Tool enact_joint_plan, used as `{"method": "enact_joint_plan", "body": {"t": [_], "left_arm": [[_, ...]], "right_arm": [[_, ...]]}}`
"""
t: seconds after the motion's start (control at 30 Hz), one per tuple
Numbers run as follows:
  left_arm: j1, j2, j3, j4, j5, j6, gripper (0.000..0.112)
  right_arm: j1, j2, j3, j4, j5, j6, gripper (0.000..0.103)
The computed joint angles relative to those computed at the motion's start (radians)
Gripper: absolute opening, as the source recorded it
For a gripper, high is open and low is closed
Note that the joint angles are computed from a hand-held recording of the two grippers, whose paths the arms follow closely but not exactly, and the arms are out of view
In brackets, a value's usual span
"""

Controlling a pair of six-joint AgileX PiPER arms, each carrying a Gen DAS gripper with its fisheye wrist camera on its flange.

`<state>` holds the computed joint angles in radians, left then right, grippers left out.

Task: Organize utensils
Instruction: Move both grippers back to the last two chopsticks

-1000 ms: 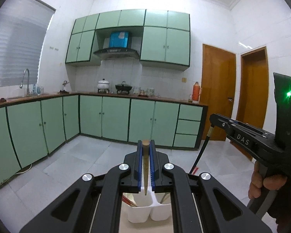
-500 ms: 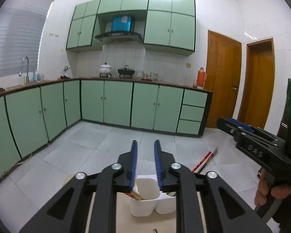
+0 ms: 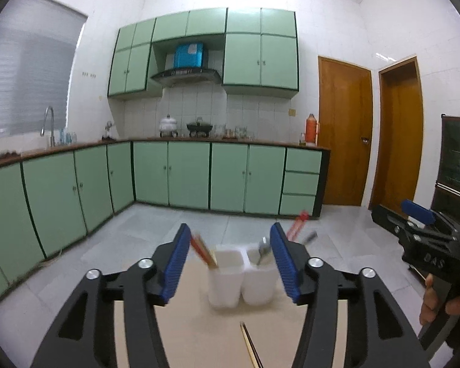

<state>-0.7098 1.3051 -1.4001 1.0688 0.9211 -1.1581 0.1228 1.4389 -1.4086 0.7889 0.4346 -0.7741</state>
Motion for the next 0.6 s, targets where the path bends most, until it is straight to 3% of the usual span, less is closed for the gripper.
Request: {"method": "enact_joint_plan", "body": {"t": [0.1,0.4,0.53,0.6], "left_arm": [[-0.076,-0.043,0.12,0.048,0.063,-0.12,0.064],[-0.19,-0.122,0.401,0.077,0.161,-0.326,0.064],[-0.228,-0.141,0.49,0.055,0.18,-0.383,0.064],[-0.229,-0.149,0.517,0.034,0.184,-0.373,0.064]], "right_arm": [[0.006,-0.086,0.168,0.032,-0.033,-0.045,0.09],[0.072,-0.216,0.525,0.169,-0.188,-0.154,0.09],[0.143,-0.244,0.646,0.152,-0.276,-0.128,0.09],[0.172,-0.245,0.679,0.024,-0.288,0.0,0.09]]}}
